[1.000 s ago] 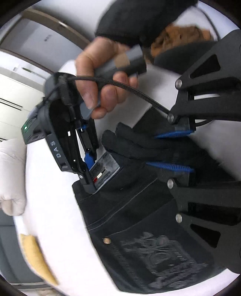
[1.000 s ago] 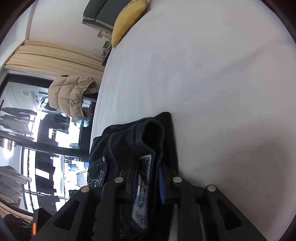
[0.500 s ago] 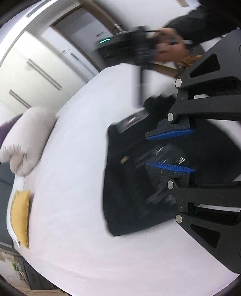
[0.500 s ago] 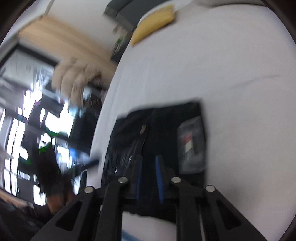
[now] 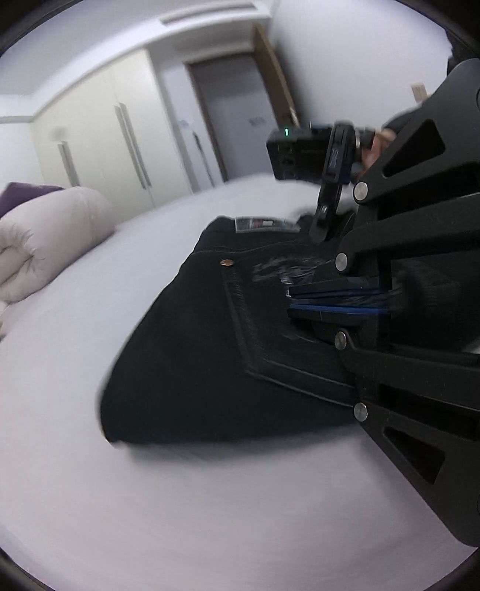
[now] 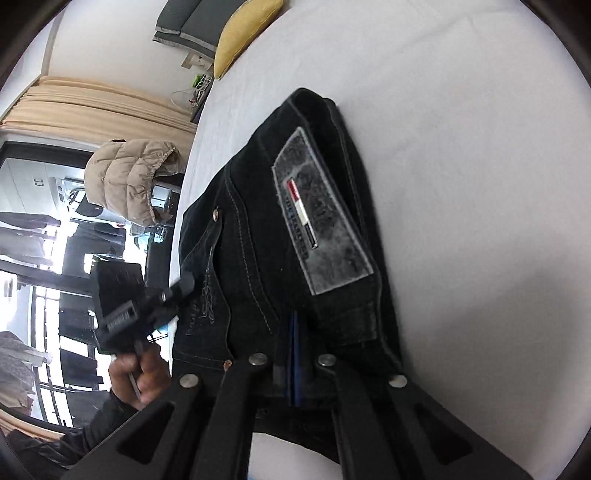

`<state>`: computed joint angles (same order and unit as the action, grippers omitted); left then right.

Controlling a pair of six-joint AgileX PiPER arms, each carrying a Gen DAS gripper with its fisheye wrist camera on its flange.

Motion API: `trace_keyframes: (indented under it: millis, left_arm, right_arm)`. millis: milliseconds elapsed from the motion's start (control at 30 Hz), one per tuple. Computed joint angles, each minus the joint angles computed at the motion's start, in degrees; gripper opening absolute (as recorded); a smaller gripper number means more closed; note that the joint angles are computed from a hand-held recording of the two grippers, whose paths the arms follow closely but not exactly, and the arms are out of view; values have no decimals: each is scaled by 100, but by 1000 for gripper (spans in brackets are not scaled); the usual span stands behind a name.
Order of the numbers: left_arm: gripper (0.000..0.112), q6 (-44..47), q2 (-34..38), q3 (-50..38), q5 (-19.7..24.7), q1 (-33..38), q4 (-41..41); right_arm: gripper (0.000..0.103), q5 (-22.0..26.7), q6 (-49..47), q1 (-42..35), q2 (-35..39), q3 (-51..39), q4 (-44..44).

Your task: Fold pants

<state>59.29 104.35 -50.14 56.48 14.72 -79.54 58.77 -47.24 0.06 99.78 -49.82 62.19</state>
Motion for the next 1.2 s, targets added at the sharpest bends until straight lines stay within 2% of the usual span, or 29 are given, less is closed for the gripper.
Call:
trace_keyframes:
  millis: [100,133,367,433,500,567,633,667,700,733,767,800,833,867,900,933,967,1000,1067,1200]
  left_arm:
    - [2,680,-44,553,415,196,-394]
    - [2,827,-284,909,530,173,-455]
    - [2,1632,-677,2053,1005,384,-480]
    - [2,1855,-796,2346,767,26,-540]
    - [1,1757,-1223,2595,274,-363,-356]
    - [1,1750,-1542,2788,139,-354,-288]
    - [2,1441,-1654,2682,367,-134,-17]
    - [2,1140,-1989,2651,310,-73,280]
    - [2,968,-2097,2544,211,-223,347]
    - [2,702,-2434,2477,336,-143,537]
    - [2,666,-2589,2408,472,11,596]
    - [2,563,-2831,2302,658,272,674]
    - [4,514,-2908,2195,733,409,670]
    - [7,449,-2918,2028,798,664,729]
    - [17,378,-2810,1833,763,871,787]
    - [36,392,-2612,1694,630,950,755]
    - [52,248,-2341,1495,295,954,749]
    - [76,77,-2156,1337,84,953,744]
    - [80,75,-1609,1084,135,1174,634]
    - [80,-577,-873,373,-23,784,1007]
  right_arm:
    - [0,-157,30,136,-146,98,18]
    - [0,-194,28,154,-157,109,29]
    - [0,-368,-123,199,-270,329,188]
    - [0,-410,-172,204,-276,369,219]
    - [0,-429,-188,191,-302,399,229]
    - [0,-462,-240,185,-337,454,281]
    - [0,-491,-329,165,-482,542,314]
    - [0,-495,-296,179,-576,556,264]
    - [5,-443,-65,219,-781,531,42]
    - [20,-312,137,214,-895,453,-144]
    - [29,-3,203,84,-1089,408,-176]
    - [47,182,80,-69,-1211,427,-48]
    - [60,375,-133,-273,-1393,459,148]
    - [64,497,-325,-472,-1582,451,284]
    - [72,521,-416,-625,-1696,383,334]
    - [75,515,-388,-741,-1673,245,312]
    - [75,528,-298,-825,-1485,40,258]
    - [75,480,-172,-839,-1298,-122,146]
    - [75,315,171,-738,-789,-511,-189]
    - [75,244,566,-516,100,-962,-492]
